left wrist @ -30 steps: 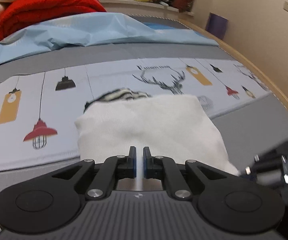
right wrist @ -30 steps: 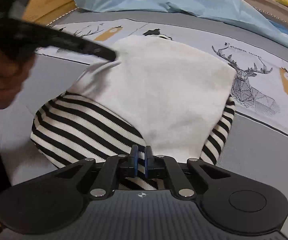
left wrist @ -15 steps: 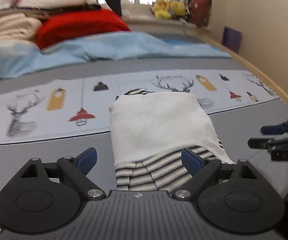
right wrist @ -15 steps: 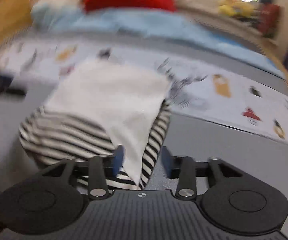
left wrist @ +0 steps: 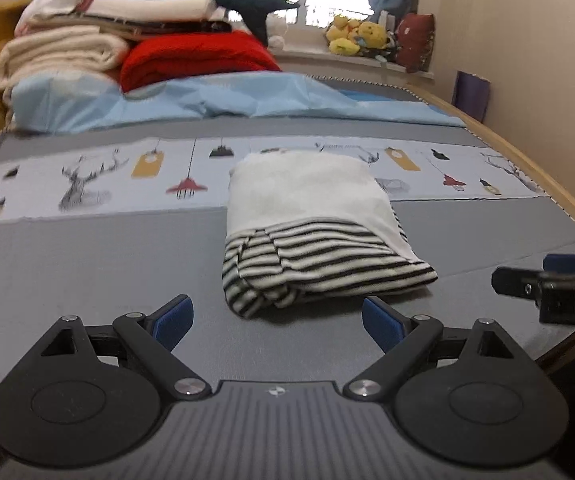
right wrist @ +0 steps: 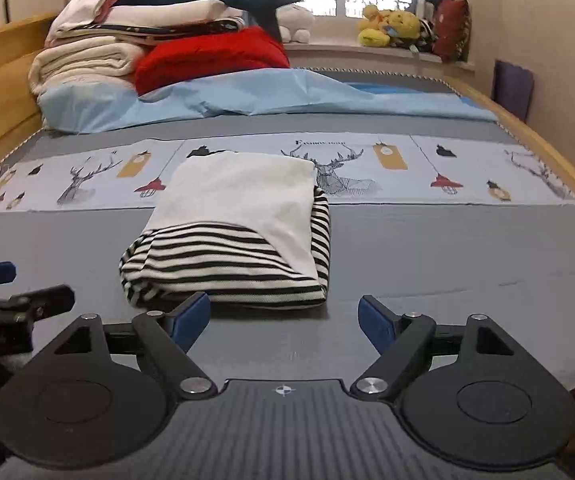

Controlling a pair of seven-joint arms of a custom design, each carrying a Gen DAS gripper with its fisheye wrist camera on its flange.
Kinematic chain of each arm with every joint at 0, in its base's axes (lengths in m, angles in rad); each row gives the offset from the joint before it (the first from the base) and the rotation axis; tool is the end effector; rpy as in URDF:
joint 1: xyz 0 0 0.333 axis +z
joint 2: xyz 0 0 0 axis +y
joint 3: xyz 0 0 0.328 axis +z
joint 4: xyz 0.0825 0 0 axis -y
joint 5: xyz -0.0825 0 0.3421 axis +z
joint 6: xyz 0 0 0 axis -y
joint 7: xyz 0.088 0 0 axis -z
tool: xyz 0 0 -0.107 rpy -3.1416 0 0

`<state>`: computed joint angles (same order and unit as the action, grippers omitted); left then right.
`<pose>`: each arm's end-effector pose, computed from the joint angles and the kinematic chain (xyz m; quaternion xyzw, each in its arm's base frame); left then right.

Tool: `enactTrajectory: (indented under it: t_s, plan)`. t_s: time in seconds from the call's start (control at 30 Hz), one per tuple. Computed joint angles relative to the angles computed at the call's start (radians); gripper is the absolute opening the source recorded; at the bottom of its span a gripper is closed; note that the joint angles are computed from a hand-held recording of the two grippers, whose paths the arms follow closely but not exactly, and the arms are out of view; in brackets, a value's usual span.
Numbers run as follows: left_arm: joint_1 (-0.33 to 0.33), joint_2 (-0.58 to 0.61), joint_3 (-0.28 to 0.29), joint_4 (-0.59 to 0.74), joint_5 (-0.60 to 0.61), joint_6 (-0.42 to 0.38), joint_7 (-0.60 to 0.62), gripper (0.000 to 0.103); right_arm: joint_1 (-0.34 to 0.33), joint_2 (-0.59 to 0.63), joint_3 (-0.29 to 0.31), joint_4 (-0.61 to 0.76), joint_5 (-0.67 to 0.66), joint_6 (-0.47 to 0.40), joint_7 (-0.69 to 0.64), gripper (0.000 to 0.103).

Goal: Fold small clothes

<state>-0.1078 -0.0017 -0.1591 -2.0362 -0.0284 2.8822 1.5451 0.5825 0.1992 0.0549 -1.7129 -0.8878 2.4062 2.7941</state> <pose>0.5437 -0.1470 0.5771 -0.5709 0.7106 -0.3353 0.2382 0.5069 0.3653 0.5513 -0.6235 0.6615 -0.3169 0.2707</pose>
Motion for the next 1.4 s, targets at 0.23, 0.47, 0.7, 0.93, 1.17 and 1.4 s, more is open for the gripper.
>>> enactTrajectory:
  t_s: [0.23,0.47,0.7,0.93,1.17,1.4]
  plan:
    - [-0.001,-0.005,-0.001,0.006,0.128,-0.016,-0.124,0.094,0.014,-0.011,0.016,-0.009,0.016,-0.026,0.036,0.083]
    - [0.003,0.029,-0.002,0.039,0.133,-0.046,-0.155,0.102,0.024,0.031,0.011,0.045,0.048,-0.047,-0.022,0.083]
    - [0.0,0.091,-0.009,0.112,0.159,-0.11,-0.205,0.102,0.029,0.072,-0.009,0.077,0.118,-0.039,-0.074,0.084]
    - [-0.005,0.117,-0.018,0.135,0.184,-0.109,-0.211,0.102,0.033,0.09,-0.027,0.091,0.163,-0.03,-0.114,0.084]
    - [0.001,0.127,-0.023,0.145,0.159,-0.111,-0.199,0.102,0.041,0.095,-0.04,0.097,0.168,-0.026,-0.109,0.084]
    - [0.006,0.128,-0.027,0.146,0.144,-0.113,-0.18,0.102,0.043,0.097,-0.043,0.099,0.17,-0.024,-0.112,0.084]
